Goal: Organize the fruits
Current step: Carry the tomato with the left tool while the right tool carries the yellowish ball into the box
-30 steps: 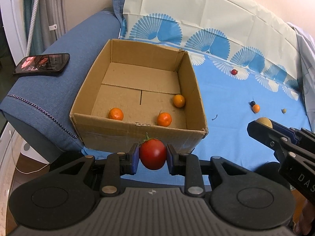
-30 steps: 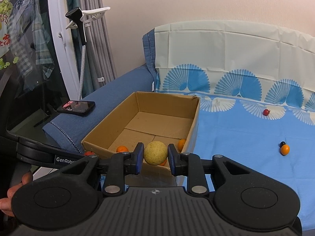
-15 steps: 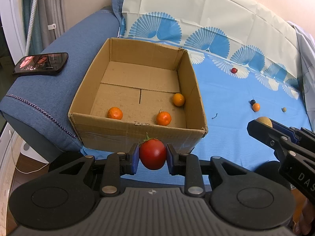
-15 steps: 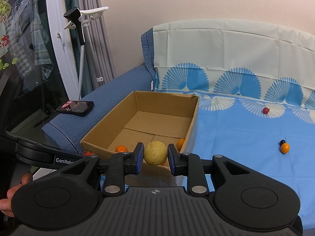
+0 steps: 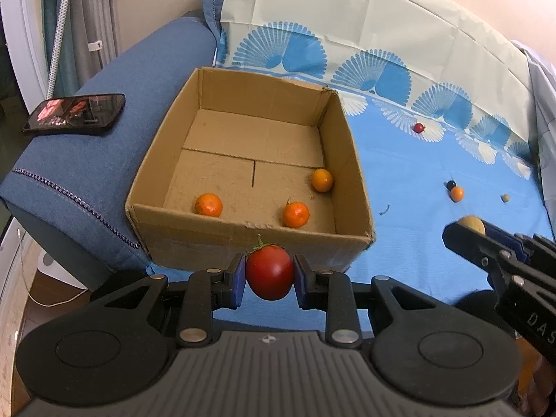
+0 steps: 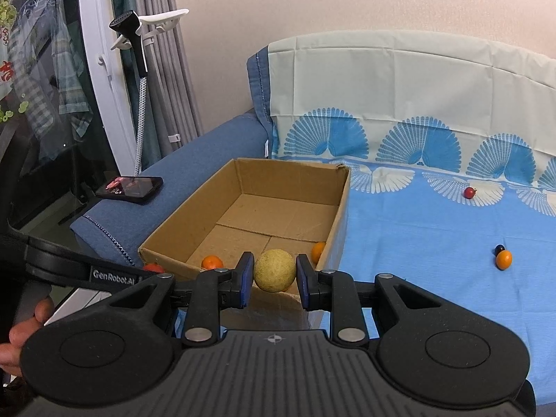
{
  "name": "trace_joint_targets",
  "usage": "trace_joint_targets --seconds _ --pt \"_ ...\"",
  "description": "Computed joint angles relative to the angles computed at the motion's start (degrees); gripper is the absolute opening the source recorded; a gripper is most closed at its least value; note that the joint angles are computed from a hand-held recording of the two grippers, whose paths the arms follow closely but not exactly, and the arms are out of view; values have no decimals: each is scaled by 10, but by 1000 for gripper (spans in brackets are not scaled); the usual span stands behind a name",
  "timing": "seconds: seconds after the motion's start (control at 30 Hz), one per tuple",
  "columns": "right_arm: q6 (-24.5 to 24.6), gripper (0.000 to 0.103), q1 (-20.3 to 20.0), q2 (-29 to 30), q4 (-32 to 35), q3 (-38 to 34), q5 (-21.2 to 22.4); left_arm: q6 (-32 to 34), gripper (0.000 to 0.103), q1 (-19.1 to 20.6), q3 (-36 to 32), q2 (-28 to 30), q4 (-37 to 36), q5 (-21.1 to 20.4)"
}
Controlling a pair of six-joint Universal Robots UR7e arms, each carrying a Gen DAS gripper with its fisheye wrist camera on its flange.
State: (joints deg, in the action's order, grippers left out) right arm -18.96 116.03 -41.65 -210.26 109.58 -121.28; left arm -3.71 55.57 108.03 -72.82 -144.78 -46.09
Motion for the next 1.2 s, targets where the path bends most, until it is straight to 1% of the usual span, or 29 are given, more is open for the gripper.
trace_joint_targets --seconds 0.27,0.5,0.73,0.93,1.2 --pt "2 27 -10 16 21 -30 5 29 32 13 -44 31 -34 7" --pt "-13 27 -19 39 41 -75 15 54 32 30 -98 71 -46 0" --pt "-21 27 -30 70 78 -130 22 66 32 51 -151 113 -38 -5" --pt "-24 27 -41 99 109 -177 25 71 32 70 -196 147 -20 -9" --pt "-29 27 -56 126 147 -222 30 65 32 93 -243 183 12 -16"
